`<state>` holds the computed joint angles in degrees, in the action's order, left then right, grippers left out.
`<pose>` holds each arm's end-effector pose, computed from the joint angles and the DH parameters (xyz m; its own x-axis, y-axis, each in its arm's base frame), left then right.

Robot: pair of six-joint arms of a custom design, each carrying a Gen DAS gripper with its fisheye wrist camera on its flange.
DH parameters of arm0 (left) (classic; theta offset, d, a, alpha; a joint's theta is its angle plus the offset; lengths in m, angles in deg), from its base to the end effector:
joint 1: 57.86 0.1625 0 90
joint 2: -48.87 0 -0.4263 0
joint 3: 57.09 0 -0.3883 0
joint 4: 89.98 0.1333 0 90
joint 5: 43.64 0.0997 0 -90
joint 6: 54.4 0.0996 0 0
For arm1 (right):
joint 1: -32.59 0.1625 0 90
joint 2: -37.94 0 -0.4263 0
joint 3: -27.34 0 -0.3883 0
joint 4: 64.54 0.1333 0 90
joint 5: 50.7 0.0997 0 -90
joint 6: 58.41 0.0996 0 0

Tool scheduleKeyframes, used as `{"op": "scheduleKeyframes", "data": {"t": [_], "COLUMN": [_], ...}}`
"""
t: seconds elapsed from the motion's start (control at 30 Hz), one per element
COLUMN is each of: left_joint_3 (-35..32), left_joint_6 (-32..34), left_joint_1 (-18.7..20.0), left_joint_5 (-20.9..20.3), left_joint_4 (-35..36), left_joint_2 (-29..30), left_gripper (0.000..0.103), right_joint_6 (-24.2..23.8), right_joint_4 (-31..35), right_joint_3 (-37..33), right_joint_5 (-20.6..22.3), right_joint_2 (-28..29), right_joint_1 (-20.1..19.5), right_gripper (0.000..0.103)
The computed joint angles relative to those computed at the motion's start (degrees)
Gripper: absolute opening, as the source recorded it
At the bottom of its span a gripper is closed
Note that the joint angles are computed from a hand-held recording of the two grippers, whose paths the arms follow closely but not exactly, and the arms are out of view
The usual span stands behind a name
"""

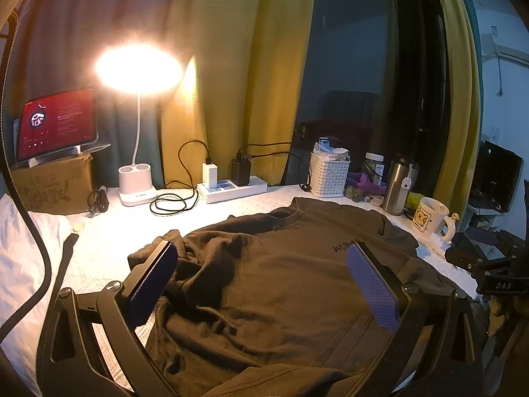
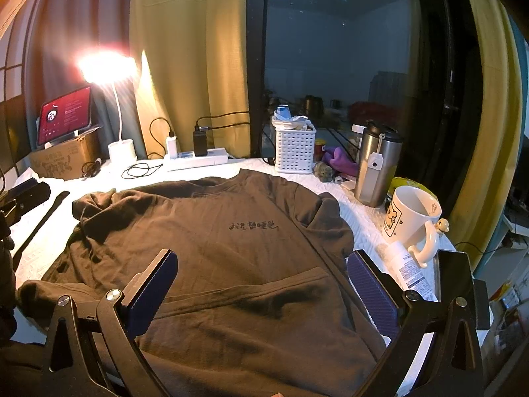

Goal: Fold small clothes

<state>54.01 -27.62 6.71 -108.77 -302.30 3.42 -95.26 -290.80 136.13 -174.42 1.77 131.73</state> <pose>-0.0949 -0.6076 0.1462 -0.7599 0.2881 -0.5828 0.6478 0.4104 -0.6418 0.1689 -0.5589 0.0961 -0.6781 0.0244 0.7346 -0.5963 0.5661 -0.5692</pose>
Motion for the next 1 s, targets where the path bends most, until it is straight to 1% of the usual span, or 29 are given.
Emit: {"op": "scheduleKeyframes", "data": {"t": [1.0], "left_joint_3": [0.81], "left_joint_6": [0.18], "left_joint_1": [-0.33], "left_joint_5": [0.02], "left_joint_4": [-0.94], "left_joint_2": [0.14], "left_gripper": [0.101], "right_joint_6": [-0.21], "right_joint_4": [-0.01], "right_joint_3": [-0.21], "right_joint_5": [-0.30], "right_joint_2": [0.17], "right_joint_1": [0.14], "right_gripper": [0.103]}}
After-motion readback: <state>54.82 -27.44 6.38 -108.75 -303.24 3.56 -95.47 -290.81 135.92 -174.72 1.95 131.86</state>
